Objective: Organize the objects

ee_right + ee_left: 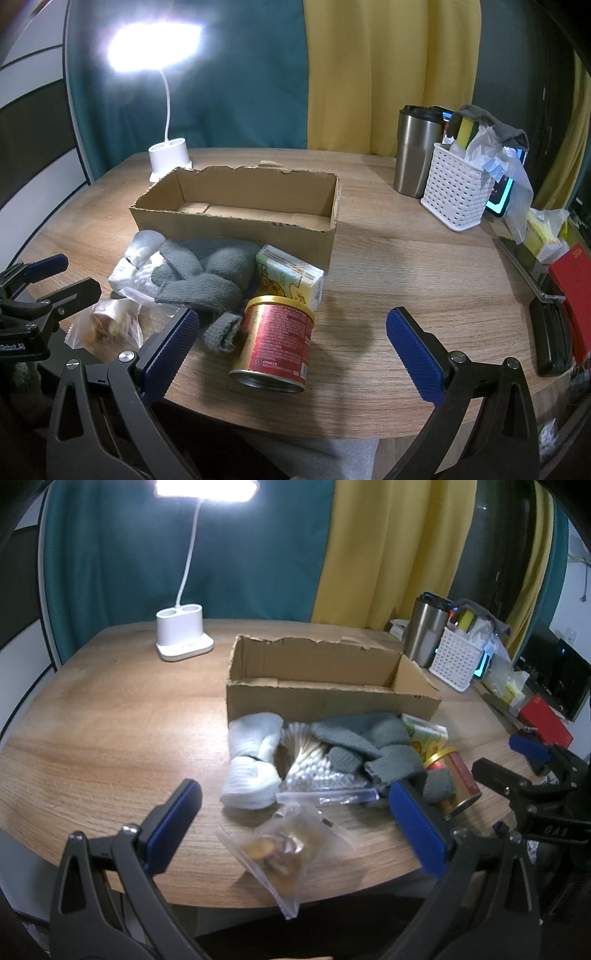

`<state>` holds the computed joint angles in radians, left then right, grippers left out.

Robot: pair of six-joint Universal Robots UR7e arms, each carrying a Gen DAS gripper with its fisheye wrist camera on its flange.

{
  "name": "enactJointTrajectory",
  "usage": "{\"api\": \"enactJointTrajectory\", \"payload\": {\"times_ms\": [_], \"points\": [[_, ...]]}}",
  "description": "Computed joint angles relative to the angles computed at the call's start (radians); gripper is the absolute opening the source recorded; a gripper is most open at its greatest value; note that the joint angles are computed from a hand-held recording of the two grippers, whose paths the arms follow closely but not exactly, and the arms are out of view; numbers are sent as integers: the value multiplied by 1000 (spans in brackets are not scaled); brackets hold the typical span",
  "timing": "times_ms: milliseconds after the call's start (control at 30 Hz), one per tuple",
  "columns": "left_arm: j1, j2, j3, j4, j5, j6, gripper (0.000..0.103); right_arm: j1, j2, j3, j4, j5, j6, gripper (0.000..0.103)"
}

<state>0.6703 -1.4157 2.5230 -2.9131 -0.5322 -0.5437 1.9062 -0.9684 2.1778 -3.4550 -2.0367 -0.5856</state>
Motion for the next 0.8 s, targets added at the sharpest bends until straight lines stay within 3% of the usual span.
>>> {"api": "enactJointTrajectory", "payload": {"times_ms": [800], "points": [[79, 56, -20, 55, -55, -22, 102, -30, 20, -14, 32, -18, 25, 103]]}}
